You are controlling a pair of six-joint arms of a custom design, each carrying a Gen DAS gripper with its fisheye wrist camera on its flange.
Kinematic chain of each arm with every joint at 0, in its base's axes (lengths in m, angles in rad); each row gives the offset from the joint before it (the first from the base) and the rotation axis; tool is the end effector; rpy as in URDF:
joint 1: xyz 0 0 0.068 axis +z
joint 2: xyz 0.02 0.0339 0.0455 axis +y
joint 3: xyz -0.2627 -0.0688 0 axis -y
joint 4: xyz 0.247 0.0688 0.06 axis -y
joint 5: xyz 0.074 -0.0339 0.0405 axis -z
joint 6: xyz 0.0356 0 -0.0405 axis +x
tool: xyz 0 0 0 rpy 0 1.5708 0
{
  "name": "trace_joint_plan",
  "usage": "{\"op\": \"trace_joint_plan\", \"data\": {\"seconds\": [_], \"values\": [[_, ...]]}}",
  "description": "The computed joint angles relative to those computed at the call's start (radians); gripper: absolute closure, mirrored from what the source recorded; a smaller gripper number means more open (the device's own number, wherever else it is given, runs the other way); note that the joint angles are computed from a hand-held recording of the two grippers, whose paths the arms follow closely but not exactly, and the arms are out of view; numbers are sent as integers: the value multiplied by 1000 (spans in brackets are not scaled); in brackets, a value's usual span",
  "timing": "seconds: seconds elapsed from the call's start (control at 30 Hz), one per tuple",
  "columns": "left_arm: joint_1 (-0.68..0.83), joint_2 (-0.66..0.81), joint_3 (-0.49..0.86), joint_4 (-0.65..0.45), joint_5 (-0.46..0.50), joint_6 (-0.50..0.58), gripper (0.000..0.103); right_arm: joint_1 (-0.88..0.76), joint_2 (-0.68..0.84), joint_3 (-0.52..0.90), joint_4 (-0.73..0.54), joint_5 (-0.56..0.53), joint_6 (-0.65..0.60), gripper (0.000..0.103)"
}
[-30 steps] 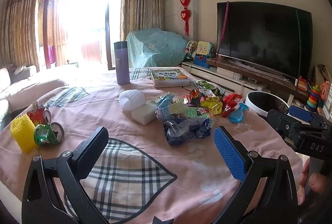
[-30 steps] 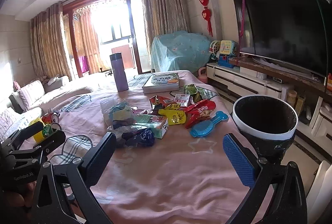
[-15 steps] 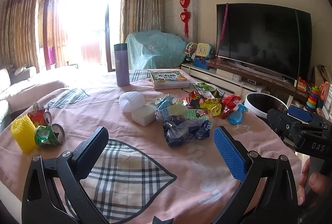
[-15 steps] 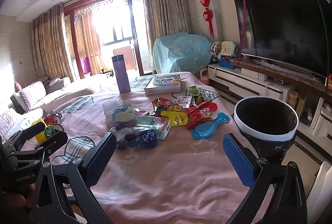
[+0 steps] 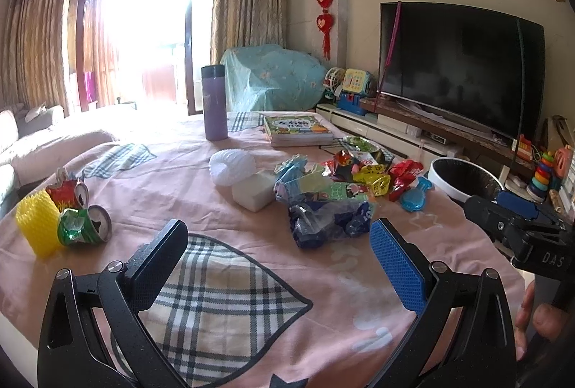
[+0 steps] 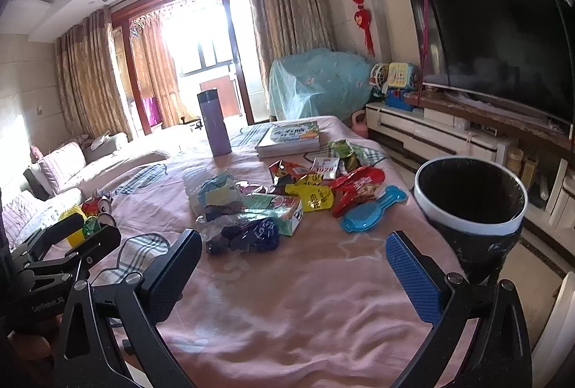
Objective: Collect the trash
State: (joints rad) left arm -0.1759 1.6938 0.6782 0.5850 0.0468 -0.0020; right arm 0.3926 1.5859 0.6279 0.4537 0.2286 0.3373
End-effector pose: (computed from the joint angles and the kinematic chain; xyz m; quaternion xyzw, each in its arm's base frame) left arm 0.3275 -0.0599 0.1502 0.0857 0.8373 -0.0676 0.5357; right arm 0.2897 0.1112 0.1561 0.0343 0.8568 0.0885 0.5068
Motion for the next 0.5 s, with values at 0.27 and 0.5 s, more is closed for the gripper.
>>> {"op": "trace_joint_plan", "data": {"seconds": [0.27, 0.5], "values": [[24, 74, 104, -102, 41, 11, 0, -44, 53, 39, -16, -74, 14, 1], [1, 170, 257, -244, 122, 80, 0, -132, 91, 97, -69, -127, 13, 5]]}}
